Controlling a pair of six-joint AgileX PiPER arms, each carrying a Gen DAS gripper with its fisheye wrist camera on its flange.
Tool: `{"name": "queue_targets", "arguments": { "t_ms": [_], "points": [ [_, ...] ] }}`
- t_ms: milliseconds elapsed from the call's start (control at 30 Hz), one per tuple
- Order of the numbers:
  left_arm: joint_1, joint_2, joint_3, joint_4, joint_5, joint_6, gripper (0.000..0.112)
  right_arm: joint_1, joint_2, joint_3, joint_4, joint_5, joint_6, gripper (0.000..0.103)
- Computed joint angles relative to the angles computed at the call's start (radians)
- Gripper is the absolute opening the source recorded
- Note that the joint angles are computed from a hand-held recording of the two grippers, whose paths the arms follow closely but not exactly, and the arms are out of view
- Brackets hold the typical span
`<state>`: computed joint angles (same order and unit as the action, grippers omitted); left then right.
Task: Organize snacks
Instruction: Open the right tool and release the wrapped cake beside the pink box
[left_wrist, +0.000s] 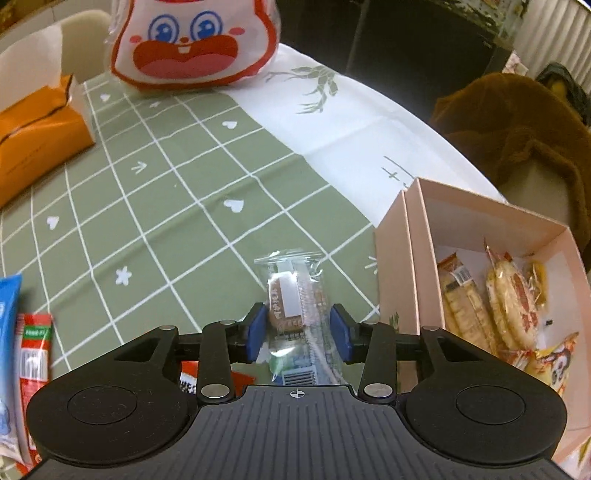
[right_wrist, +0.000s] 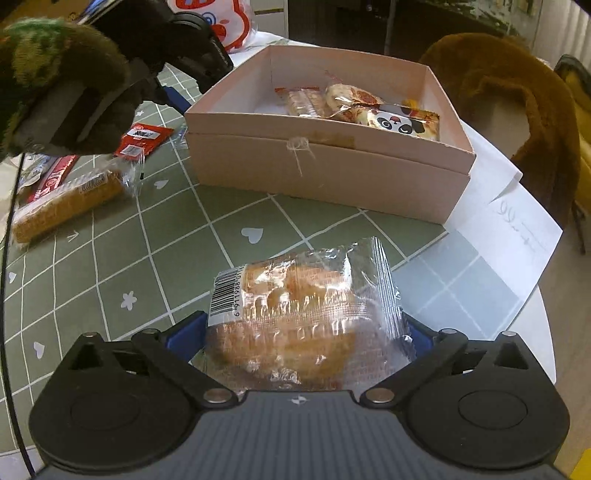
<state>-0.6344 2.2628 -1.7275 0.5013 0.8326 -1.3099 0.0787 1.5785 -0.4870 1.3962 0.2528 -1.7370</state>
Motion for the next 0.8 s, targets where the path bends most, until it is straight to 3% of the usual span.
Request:
{"name": "queue_targets", "arguments": {
  "t_ms": [100,233,300,400,567,733,800],
  "points": [
    [-0.019,-0.035,0.072,0.032,-0.043,-0.009,0.041,-0.015,0.0,0.005,0.025,0.014,-0.046,0.103],
    [-0.064,-0.14,0.217,0.008,-0.09,-0.042,0.039,-0.065,0.011,-0.016,-0.076,0.079,-0.04,0.103],
    [-0.105,-0.206,0.287,0.016,-0.103,-0.08,0.039,-0.13,0.021,-0.037,-0.137,0.155,-0.007,0.103],
    [-0.18,-0.299,0.366,0.024,-0.1,-0.144,0.039,-0.278,0.056,-0.096,-0.25,0.342,0.067,0.103],
    [-0.333,-0.375,0.408,0.071,-0.084,-0.271,0.039,-0.456,0.099,-0.179,-0.376,0.572,0.048,0.103],
    [-0.408,-0.289,0.322,0.001,-0.06,-0.188,0.039,-0.481,0.101,-0.195,-0.431,0.567,0.058,0.103],
    [-0.425,-0.254,0.306,-0.017,-0.071,-0.188,0.039,-0.491,0.095,-0.207,-0.47,0.607,0.092,0.103]
  ]
}}
